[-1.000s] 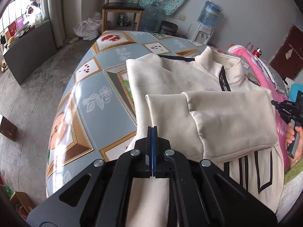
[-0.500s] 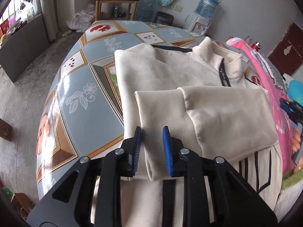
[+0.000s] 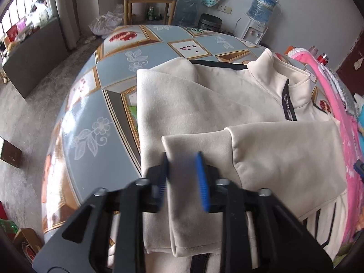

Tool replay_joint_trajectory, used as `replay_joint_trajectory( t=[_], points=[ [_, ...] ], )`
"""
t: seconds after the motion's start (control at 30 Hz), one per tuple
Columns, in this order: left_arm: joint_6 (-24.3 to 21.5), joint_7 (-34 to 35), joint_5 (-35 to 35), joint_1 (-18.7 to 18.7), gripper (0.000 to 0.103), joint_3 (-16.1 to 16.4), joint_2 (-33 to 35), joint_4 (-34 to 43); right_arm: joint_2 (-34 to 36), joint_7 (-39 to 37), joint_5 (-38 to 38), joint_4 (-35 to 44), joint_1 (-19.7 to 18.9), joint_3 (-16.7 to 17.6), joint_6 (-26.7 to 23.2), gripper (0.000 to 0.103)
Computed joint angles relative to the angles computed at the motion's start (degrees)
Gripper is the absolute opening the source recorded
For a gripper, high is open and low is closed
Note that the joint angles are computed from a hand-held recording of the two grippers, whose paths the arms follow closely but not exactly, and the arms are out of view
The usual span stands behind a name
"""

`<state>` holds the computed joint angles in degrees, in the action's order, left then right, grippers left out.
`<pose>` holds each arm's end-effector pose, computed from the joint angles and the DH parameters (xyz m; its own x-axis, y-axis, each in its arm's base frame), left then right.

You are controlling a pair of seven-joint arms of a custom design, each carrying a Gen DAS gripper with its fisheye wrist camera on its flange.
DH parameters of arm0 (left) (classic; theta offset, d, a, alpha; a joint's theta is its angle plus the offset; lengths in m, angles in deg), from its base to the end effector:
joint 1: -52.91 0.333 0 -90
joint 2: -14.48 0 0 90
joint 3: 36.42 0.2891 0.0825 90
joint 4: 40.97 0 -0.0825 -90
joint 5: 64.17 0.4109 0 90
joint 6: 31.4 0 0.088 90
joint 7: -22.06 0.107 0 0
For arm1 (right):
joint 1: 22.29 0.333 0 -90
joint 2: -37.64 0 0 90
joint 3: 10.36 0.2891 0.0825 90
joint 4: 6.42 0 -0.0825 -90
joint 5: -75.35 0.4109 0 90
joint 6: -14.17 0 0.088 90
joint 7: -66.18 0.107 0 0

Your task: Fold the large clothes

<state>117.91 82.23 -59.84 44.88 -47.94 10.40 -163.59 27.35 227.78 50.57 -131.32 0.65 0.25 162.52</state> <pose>0.5574 -0.2012 0.4555 0.0723 -0.9805 0.1825 -0.8638 -0.1531 -0.4800 0.4686 0.3245 0.4923 -0.2380 -0.9183 -0.3163 -0.7527 0.3802 -0.5375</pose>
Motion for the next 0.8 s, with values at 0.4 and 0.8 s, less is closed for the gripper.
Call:
replay_joint_trajectory(
  t=[0.4,0.8],
  points=[
    [7.4,5.6,-4.1,4.1,0.005,-3.0,-9.1,-4.5,-2.1,3.2,-2.2,-2.0,-0.9,0.5,-0.5,0.041],
    [13.2,-2.1,2.8,5.2,0.018,-2.4,-10.1,-11.0,16.5,-18.8,-0.2,20.5,3.5,-0.2,-10.7,0.037]
  ],
)
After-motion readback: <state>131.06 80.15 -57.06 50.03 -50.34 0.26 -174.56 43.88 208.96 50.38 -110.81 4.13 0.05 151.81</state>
